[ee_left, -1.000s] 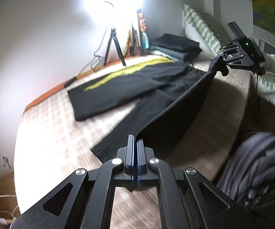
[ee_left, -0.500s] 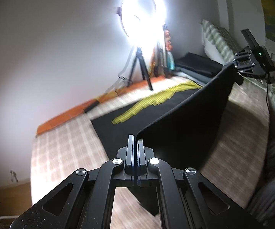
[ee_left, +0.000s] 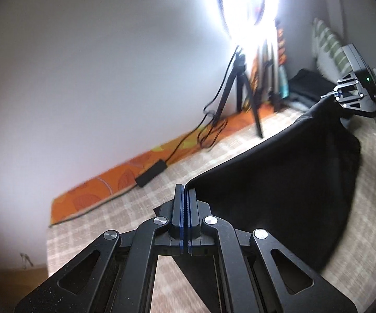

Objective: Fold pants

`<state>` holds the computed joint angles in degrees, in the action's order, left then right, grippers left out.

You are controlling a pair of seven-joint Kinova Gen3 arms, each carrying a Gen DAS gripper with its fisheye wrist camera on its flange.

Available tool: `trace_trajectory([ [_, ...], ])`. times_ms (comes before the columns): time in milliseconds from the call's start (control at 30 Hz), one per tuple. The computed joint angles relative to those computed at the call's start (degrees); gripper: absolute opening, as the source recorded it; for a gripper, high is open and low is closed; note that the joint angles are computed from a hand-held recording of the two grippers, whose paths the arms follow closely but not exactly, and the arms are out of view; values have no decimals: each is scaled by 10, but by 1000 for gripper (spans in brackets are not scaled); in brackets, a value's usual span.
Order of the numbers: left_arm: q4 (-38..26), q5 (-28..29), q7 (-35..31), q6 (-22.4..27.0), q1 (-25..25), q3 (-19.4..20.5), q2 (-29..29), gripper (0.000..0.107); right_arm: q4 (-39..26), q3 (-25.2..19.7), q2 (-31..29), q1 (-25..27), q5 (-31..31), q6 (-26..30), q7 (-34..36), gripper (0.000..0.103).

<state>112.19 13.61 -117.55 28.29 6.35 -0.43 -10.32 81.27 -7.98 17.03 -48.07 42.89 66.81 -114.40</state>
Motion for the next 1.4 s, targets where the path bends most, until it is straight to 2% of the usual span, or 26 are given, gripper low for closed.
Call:
trace_trajectory([
  [100,-9,-28,27,-1,-11,15,39,0,-12,15,33,13,-17,-17,19,0],
  [233,-22,-53,43,3,-22,24,81,0,6,14,52,43,-13,-74,40,0],
  [367,-35,-116,99,-1,-19,40,119,0,-14,32,75,51,-51,-76,62,0],
  [433,-42,-148,137,-2,-29,60,137,0,-23,37,87,55,-66,-69,70,0],
  [500,-47,-193,184,-2,0,44,150,2,-33,30,99,67,-80,-55,75,0],
  [533,-50,-216,207,0,26,21,155,4,-31,31,99,68,-80,-55,66,5],
  [600,-57,-251,254,4,52,5,162,6,-28,63,95,46,-62,-51,24,55],
  [633,-59,-263,277,8,48,10,161,10,-19,74,81,43,-61,-55,1,62],
  [667,-60,-280,300,9,55,5,159,19,-10,75,68,49,-69,-65,-12,65],
  [700,-57,-290,314,6,55,3,154,28,6,67,46,66,-87,-84,-23,65],
  [767,-47,-283,320,-4,24,26,133,29,43,45,-2,98,-111,-114,-56,66],
  [833,-38,-273,310,-11,14,30,112,30,91,42,-54,107,-124,-133,-102,69],
  [900,-24,-260,290,-18,9,29,85,42,133,31,-90,119,-125,-155,-140,70],
  [967,-12,-265,286,-21,-5,39,65,45,157,21,-105,130,-118,-153,-170,69],
  [1067,-11,-258,267,-5,-24,56,54,45,169,3,-107,144,-103,-142,-193,63],
  [1100,-7,-244,250,-8,-25,53,50,45,174,-3,-110,145,-99,-145,-208,63],
  [1200,11,-177,180,-13,10,6,31,45,176,-28,-107,158,-118,-145,-219,69],
  [1300,27,-116,110,-12,27,-28,25,47,164,-15,-77,112,-94,-86,-237,70],
  [1367,34,-72,64,-2,3,-19,20,48,169,-18,-66,112,-101,-75,-250,64],
  [1400,37,-51,40,4,-1,-23,17,49,172,-27,-66,128,-119,-83,-251,45],
])
